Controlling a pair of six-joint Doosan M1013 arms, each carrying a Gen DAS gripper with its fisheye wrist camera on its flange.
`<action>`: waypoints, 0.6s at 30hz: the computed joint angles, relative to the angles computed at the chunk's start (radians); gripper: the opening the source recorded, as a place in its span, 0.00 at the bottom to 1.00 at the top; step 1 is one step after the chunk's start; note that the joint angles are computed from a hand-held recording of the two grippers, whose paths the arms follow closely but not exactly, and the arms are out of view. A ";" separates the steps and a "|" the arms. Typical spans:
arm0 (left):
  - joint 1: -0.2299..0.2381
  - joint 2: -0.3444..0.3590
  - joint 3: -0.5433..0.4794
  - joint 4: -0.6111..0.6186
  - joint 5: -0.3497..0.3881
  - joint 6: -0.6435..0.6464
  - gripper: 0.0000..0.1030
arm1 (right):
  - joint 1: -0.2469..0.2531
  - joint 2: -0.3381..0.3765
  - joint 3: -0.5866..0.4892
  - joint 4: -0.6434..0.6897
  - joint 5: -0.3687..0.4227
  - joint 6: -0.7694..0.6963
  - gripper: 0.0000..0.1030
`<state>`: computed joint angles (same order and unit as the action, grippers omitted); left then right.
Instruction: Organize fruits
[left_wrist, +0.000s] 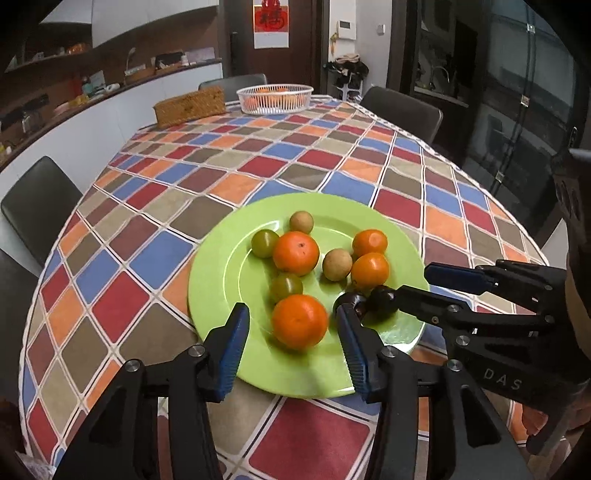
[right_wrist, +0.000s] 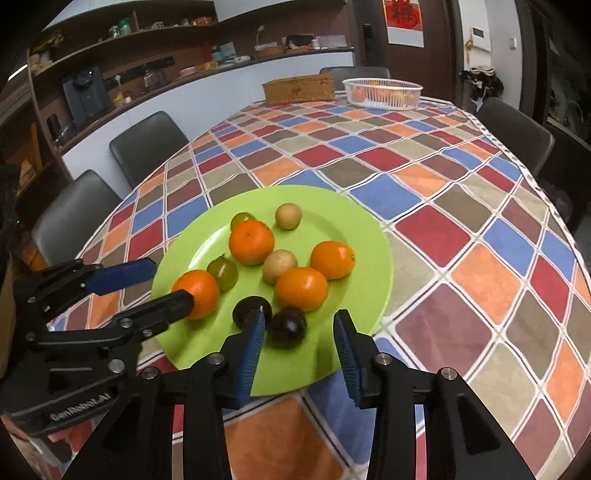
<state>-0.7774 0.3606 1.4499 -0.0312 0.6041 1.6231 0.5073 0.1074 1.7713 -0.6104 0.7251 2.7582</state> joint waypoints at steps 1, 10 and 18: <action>-0.006 -0.009 0.008 0.040 -0.006 -0.036 0.47 | 0.001 -0.004 0.002 -0.003 0.001 0.005 0.39; -0.029 -0.082 0.079 0.154 -0.067 -0.157 0.54 | 0.065 -0.052 0.018 -0.151 0.080 0.133 0.43; -0.062 -0.181 0.174 0.244 -0.148 -0.290 0.64 | 0.154 -0.110 0.043 -0.265 0.170 0.242 0.52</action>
